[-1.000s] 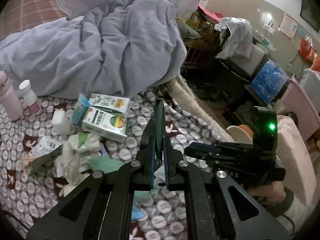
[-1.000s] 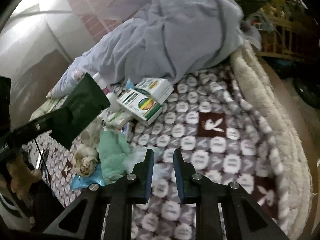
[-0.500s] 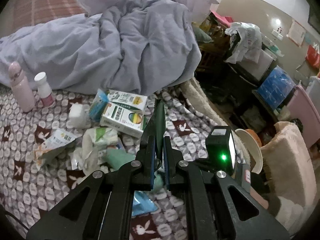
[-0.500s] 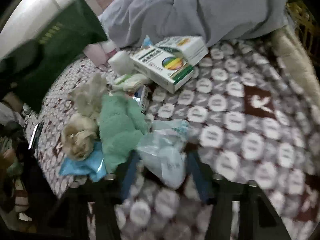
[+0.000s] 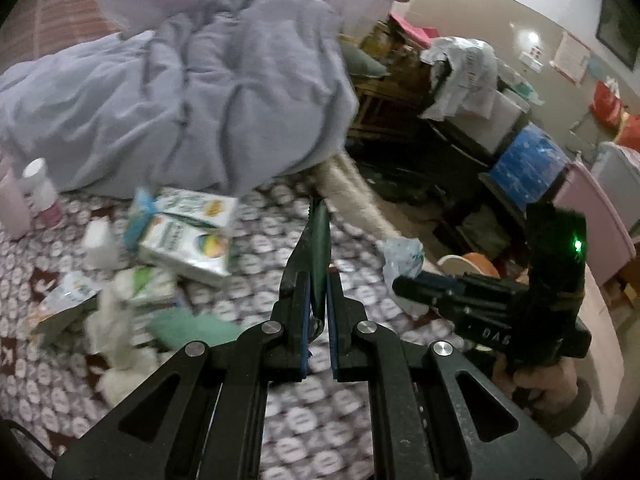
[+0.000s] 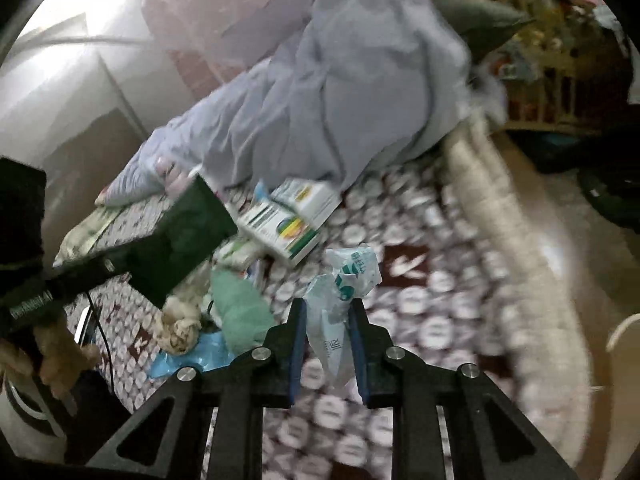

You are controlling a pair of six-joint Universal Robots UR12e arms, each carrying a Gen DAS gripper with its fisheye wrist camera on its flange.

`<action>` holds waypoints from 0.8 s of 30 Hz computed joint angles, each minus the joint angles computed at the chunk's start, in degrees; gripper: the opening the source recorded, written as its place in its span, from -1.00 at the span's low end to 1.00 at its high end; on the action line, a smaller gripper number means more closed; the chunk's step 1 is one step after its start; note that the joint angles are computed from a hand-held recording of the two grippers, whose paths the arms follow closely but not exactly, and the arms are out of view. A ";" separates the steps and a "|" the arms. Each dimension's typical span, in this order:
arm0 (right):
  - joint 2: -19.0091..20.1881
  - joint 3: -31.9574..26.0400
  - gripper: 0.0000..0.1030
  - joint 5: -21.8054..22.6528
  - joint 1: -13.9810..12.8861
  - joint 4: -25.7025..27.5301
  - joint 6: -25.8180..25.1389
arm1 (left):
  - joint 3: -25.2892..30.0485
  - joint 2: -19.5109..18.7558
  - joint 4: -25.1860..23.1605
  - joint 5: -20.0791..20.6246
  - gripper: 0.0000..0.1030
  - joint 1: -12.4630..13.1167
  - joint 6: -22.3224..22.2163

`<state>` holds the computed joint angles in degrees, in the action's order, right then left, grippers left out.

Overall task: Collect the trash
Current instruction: 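Carry the plastic bag over the white bucket and open the right tool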

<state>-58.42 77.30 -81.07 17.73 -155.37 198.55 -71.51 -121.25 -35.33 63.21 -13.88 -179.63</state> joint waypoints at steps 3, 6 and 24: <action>-2.13 2.25 -0.61 -2.37 -1.09 -0.85 0.77 | 1.81 -0.92 -0.56 -0.92 -0.90 -1.35 0.45; -4.40 5.11 -0.61 -5.08 -2.13 -2.14 1.81 | 4.04 -2.09 -1.63 -1.79 -0.90 -2.86 1.42; -15.68 22.40 -0.61 -14.80 -10.12 -2.78 11.90 | 20.87 -12.23 -15.08 -5.32 -0.90 -12.31 10.19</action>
<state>-74.10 99.70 -95.88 7.61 -158.15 210.45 -50.64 -133.48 -50.41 57.89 -26.19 -169.44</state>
